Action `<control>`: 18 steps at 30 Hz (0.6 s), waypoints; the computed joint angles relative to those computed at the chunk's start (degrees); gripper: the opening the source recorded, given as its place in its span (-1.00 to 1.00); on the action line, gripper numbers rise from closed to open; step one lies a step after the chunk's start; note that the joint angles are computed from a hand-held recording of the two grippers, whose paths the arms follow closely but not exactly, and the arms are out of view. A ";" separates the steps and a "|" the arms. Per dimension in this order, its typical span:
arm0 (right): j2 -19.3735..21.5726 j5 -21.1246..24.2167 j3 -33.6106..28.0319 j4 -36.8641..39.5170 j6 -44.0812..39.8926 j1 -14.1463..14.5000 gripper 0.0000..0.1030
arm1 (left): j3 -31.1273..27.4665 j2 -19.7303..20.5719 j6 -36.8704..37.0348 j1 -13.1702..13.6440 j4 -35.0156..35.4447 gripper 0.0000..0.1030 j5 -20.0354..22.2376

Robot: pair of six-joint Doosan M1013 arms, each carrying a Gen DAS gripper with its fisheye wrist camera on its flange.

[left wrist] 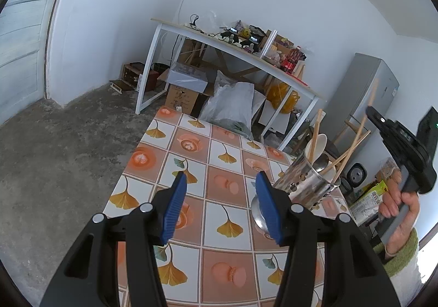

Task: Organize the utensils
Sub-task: 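Lower the held chopstick into the steel holder with the right gripper, then open the right gripper and reach it to the last chopsticks on the table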

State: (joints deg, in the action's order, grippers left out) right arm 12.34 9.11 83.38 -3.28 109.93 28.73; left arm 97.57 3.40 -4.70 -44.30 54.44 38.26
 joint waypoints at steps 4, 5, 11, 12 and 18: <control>-1.37 0.24 2.06 -5.99 7.37 0.08 -0.91 | -0.03 0.00 -0.09 -0.09 0.10 -0.02 0.06; -1.60 0.56 2.53 -4.78 6.53 0.12 -0.91 | -0.04 0.00 -0.08 -0.10 0.10 -0.02 0.02; -0.77 3.15 2.39 6.59 -3.16 -0.05 -0.91 | -0.46 0.19 0.81 -0.41 -0.29 -0.02 0.14; -0.33 3.95 1.93 7.22 -3.90 0.00 -0.91 | -0.62 0.27 1.13 -0.48 -0.39 -0.02 0.25; 1.34 8.13 0.31 5.29 -4.65 0.66 -0.91 | -0.96 0.39 2.19 -0.68 -0.93 -0.02 0.31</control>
State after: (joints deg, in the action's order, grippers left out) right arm 13.68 17.25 83.69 2.01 105.28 29.38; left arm 96.62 3.79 -2.51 -44.97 53.51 38.57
